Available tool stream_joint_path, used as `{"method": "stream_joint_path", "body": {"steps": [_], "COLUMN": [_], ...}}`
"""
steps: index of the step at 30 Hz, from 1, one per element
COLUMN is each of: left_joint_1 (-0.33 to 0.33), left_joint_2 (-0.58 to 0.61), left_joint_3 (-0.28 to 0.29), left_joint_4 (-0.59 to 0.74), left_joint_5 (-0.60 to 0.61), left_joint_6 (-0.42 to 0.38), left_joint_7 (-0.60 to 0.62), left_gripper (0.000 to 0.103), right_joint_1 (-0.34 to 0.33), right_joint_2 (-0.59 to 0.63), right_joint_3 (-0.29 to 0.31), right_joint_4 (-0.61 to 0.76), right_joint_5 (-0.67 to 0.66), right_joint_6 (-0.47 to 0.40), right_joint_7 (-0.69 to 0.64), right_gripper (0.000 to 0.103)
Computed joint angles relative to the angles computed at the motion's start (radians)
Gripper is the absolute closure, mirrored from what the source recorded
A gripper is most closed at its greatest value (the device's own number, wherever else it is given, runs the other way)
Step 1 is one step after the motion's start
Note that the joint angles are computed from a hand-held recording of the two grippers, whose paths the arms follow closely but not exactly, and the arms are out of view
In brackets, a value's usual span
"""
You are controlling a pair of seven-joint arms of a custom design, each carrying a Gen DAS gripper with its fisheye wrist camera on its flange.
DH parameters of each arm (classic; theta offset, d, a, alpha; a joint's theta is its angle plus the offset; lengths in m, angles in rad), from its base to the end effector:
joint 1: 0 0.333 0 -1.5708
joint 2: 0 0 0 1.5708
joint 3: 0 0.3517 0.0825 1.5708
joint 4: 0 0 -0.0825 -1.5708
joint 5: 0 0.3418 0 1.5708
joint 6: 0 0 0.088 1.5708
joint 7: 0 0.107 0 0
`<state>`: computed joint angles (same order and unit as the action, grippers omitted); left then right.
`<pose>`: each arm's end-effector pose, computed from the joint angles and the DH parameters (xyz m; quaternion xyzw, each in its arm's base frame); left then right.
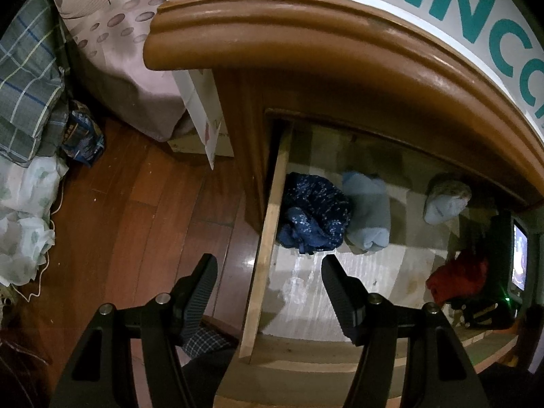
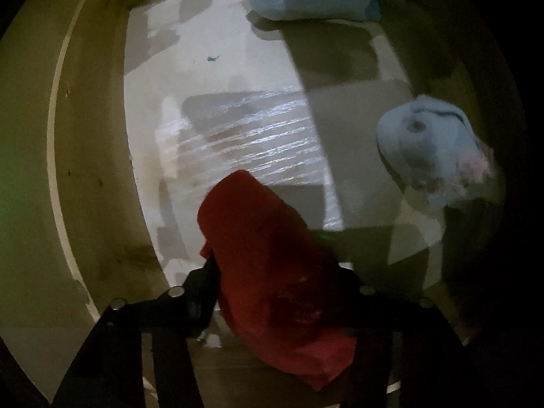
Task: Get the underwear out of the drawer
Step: 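Close the right gripper on the red cloth and lift it, then hold the red cloth in the right gripper while the left gripper reaches into the drawer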
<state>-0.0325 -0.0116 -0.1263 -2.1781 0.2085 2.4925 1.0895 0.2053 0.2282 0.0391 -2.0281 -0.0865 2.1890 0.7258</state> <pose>0.5184 -0.0844 0.4888 -0.7544 0.6317 -0.1099 0.1405 0.5419 0.1308 0.3919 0.9760 -0.2129 -0.0156 0.0421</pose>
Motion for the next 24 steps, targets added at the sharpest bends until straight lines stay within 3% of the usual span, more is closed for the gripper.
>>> {"method": "stream_joint_path", "body": {"steps": [5,12,17,24], "left_joint_1": [-0.003,-0.016,-0.029,-0.044], "left_joint_2": [0.005,0.019,0.047,0.067], "left_joint_3": [-0.001,-0.009,-0.016,-0.019], "left_joint_4": [0.003,0.006,0.019,0.027], "left_joint_5": [0.005,-0.007,-0.104,-0.120], "left_joint_6": [0.000,0.004,-0.008,-0.001], "left_joint_7": [0.004,0.047,0.133,0.117], "left_gripper": [0.038,0.038,0.038,0.038], "right_joint_1": [-0.005,0.027,0.035,0.014], "right_joint_2": [-0.009,-0.057,-0.119,-0.210], "right_joint_3": [-0.007,-0.008,-0.001,-0.010], "right_joint_4": [-0.009,-0.047,-0.095,-0.138], "right_joint_5": [0.013,-0.042,-0.049,-0.042], "right_joint_6": [0.008,0.018,0.043,0.079], "right_joint_7": [0.047,0.237,0.346,0.496], "right_gripper": [0.061,0.064,0.064,0.064]}}
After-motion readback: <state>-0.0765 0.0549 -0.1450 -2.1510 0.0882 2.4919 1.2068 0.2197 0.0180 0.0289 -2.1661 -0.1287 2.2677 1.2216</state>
